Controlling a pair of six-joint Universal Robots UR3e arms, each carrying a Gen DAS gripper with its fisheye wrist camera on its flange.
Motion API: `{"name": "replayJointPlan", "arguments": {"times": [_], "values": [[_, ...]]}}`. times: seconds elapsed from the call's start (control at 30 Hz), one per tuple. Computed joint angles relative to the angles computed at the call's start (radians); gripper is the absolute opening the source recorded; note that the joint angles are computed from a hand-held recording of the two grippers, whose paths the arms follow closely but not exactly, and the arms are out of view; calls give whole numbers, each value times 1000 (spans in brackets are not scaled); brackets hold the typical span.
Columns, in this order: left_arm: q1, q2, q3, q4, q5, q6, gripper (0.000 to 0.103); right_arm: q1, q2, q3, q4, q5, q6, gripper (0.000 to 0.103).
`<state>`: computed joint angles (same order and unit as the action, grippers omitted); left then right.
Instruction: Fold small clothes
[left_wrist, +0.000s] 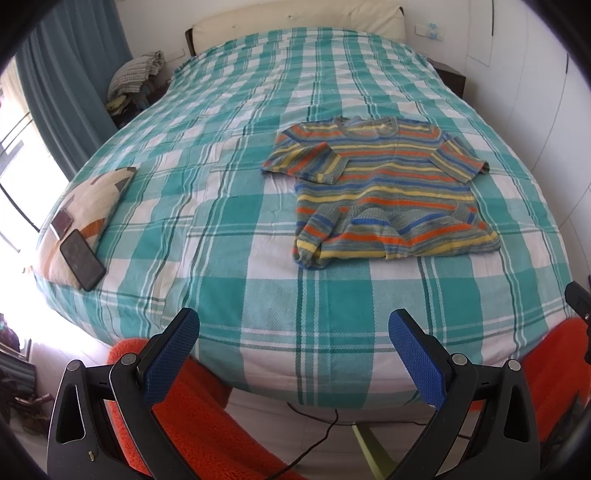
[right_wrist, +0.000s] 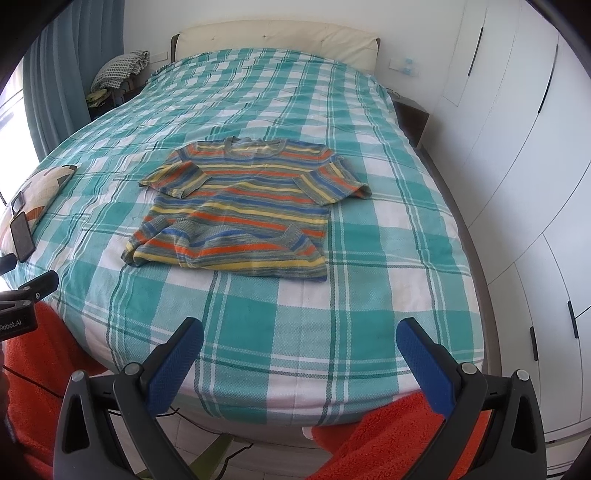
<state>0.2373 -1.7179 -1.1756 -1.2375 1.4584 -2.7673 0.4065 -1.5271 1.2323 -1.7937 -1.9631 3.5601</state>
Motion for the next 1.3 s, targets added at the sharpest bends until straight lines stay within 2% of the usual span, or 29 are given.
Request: {"name": "replayJointPlan", "arguments": {"times": [0.2, 0.33, 0.57, 0.73, 0.83, 1.3], "values": [[9, -17, -20, 40, 5, -1, 102, -35, -28, 35, -17, 15, -4, 103], [31, -30, 19, -2, -29, -6, 102, -42, -38, 47, -26, 16, -1, 103], [21, -22, 28, -6, -33, -4, 102, -36, -31, 35, -23, 18, -3, 103], [16, -18, 14, 0, -31, 11, 102, -19, -12, 14, -1, -10, -2, 103], [13, -32, 23, -21, -28, 15, 102, 0, 10, -3, 23, -71, -8, 103], [-7, -44, 6, -12, 8, 20, 102, -13, 1, 18, 25, -86, -12, 103]]}}
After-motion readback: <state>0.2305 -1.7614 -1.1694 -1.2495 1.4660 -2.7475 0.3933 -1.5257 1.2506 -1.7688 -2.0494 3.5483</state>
